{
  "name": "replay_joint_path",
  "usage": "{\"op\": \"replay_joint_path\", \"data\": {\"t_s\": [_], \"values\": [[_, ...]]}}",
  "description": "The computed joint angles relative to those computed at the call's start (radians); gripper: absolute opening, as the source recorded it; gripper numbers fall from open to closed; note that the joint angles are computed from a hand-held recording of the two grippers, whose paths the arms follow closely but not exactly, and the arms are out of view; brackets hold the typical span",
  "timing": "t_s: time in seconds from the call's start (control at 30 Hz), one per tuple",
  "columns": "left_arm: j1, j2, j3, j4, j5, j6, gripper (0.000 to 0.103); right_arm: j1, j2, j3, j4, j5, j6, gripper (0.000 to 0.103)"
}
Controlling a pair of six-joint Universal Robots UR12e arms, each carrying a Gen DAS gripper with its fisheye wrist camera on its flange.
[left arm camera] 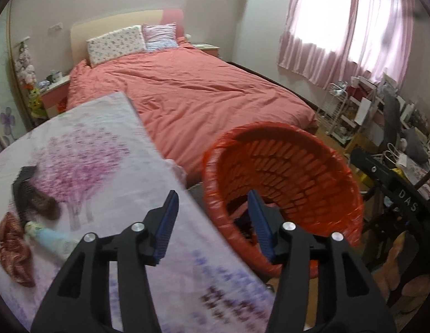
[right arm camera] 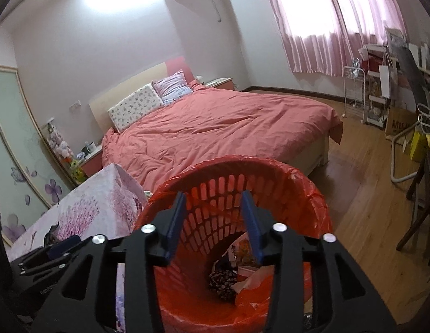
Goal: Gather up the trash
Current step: 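Carry the scrunchie and green cloth over the basket and release both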
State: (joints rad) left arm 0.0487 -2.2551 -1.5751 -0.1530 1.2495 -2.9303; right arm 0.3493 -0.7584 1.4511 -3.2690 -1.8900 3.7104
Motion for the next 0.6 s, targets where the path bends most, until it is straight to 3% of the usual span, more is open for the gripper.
{"op": "replay_joint_path", "data": {"t_s": [0.33,0.6], "values": [[0.085,0.048,-0.094,0.11,0.105,-0.03,0.066,0.041,0.023,-0.07,0.062,0.073,-0.092,0.051],[0.178,0.053,-0.121,0.14,0.233,-0.126,0.073,0.079,0.053,-0.139,0.124,0.147,-0.174,0.056]]}}
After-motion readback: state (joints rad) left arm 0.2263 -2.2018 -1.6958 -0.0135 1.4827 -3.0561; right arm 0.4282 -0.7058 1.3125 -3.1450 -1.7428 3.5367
